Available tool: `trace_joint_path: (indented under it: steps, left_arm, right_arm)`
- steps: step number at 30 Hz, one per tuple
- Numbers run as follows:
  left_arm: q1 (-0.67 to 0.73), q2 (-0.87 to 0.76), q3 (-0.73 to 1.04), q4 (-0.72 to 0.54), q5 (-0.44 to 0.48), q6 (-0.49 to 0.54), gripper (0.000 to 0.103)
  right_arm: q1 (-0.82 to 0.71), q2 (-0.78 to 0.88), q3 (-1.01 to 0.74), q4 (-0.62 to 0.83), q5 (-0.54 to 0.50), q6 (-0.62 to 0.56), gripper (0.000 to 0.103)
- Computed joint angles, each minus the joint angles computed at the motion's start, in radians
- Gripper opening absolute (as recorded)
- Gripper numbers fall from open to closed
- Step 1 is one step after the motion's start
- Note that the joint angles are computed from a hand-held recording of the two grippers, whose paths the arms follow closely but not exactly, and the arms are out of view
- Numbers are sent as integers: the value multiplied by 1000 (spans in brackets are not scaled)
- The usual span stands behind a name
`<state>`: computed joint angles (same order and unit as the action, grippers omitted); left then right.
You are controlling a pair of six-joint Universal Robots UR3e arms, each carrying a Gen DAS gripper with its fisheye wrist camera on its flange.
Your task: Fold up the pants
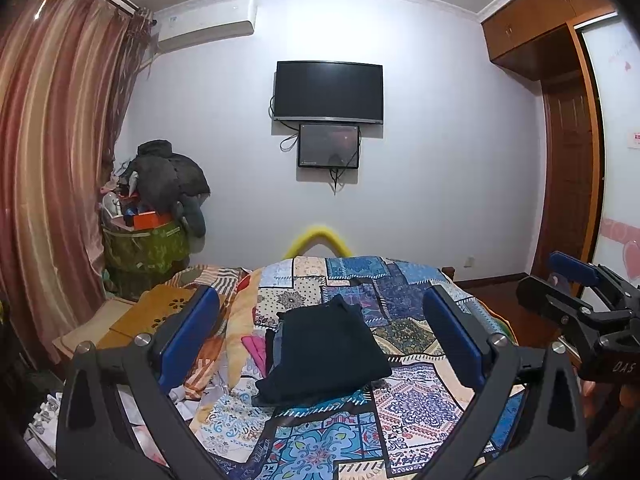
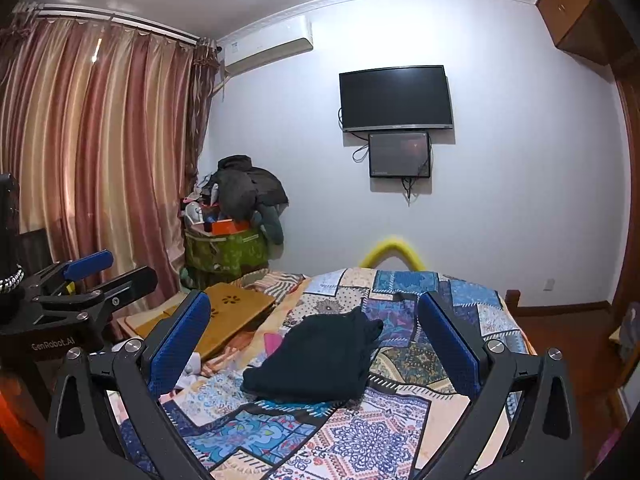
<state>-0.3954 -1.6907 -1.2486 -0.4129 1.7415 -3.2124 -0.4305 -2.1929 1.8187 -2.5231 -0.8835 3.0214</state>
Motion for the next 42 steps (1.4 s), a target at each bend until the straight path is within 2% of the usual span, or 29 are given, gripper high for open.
trace_joint_path:
  steps: [10,42]
  left_arm:
    - [9,2,-14,2,-21,0,103]
    - [-9,-20,26,-18,-38,5,103]
  right_arm:
    - [5,0,-4,17,-8,-6,103]
    - [-103,-47,7,51,87,4,103]
